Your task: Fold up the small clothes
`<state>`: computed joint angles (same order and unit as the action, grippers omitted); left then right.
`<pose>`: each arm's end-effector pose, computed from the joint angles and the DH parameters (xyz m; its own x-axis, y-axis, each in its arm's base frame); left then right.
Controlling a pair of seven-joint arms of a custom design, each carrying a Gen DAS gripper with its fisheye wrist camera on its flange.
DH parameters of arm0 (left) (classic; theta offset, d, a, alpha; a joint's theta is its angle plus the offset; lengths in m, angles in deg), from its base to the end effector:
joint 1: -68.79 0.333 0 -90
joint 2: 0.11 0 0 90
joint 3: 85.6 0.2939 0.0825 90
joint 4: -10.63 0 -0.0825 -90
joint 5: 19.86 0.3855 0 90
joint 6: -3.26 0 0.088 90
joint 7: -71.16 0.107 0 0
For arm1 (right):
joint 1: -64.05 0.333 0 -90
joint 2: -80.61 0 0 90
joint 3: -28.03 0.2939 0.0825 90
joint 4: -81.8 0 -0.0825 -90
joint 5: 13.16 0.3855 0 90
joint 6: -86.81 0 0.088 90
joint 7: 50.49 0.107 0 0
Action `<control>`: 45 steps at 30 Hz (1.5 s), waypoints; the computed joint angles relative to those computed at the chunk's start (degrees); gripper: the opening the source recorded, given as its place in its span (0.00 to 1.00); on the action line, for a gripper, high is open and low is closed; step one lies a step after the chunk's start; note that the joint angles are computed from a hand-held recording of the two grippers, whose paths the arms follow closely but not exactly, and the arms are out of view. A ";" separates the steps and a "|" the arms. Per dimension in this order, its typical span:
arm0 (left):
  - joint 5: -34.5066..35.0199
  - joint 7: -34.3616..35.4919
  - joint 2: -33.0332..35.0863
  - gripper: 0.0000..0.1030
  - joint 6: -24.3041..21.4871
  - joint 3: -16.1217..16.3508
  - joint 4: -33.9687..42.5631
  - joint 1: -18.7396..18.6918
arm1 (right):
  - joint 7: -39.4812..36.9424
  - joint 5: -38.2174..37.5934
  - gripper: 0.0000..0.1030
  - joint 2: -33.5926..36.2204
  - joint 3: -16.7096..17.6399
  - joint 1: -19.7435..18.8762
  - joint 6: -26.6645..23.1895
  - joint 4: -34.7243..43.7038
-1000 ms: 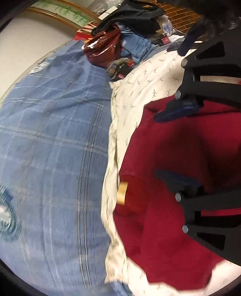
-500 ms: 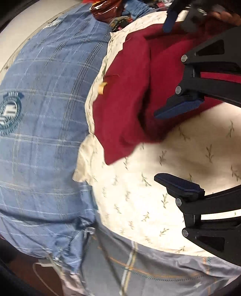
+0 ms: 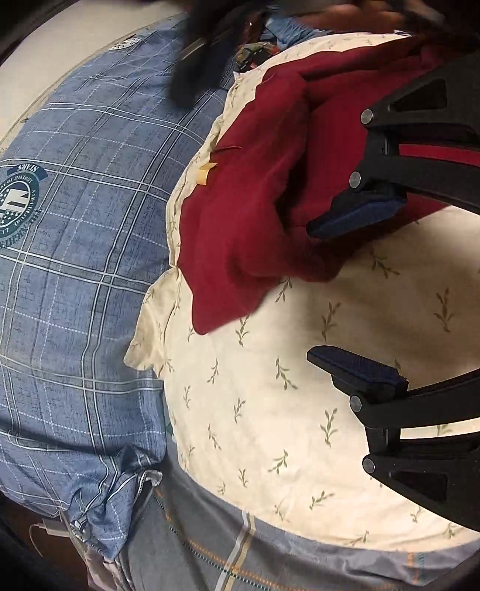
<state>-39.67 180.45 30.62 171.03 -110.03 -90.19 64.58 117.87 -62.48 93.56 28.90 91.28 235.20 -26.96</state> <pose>0.6380 -0.2799 0.3357 -0.4548 -0.8498 0.2663 -0.7574 0.2118 -0.6177 0.5588 0.3140 0.4069 -0.2070 -0.9762 -0.0652 -0.7160 0.1965 -0.6699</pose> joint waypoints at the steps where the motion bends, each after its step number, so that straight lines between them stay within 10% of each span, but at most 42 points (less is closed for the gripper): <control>1: 0.34 -0.33 0.35 0.58 0.21 0.41 0.29 -0.47 | -6.15 3.56 0.98 2.96 0.65 -1.43 0.66 3.26; 9: 7.34 -6.71 1.80 0.59 -0.59 5.77 2.37 -4.81 | -37.86 21.68 0.78 18.25 2.94 -5.24 -4.86 17.11; 11: 7.88 -7.06 2.33 0.59 -1.15 5.49 3.16 -4.59 | -36.47 21.81 0.58 16.45 1.09 -3.81 -1.65 13.10; 13: 8.50 -7.71 2.69 0.59 -1.31 5.66 3.60 -4.84 | -30.91 16.64 0.16 13.98 -3.52 0.80 -1.28 10.51; 19: 7.70 -5.96 2.49 0.59 0.98 2.61 2.25 -2.12 | -23.84 9.32 0.08 11.70 -6.35 3.74 -5.65 10.03; 27: 3.38 0.12 2.33 0.59 1.22 -2.93 1.18 2.83 | -24.38 12.51 0.13 8.94 -2.90 -0.03 -8.18 8.33; 29: 0.89 3.40 1.99 0.59 1.83 -5.96 0.30 5.56 | -21.41 12.86 0.30 7.14 -3.06 -0.51 -4.88 7.38; 31: -1.37 7.30 1.80 0.64 3.18 -8.91 -0.73 8.07 | -20.01 13.29 0.70 6.45 -2.88 -1.38 -0.30 6.82; 33: -3.01 10.41 2.31 0.68 2.47 -11.10 -0.83 9.78 | -23.67 15.15 0.77 8.81 -2.01 -1.99 -0.47 10.04; 39: 0.29 4.58 4.70 0.68 -1.68 -1.05 4.54 -0.16 | -37.98 24.70 0.77 21.88 -0.88 -3.43 -8.33 25.78; 45: -0.36 4.57 7.79 0.63 -0.28 -2.64 7.14 0.23 | -46.40 28.73 0.77 29.03 -2.81 -3.22 -11.51 33.19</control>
<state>-40.04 185.03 38.41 170.75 -112.67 -83.05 64.81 71.47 -33.75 122.59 26.09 88.06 223.69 6.23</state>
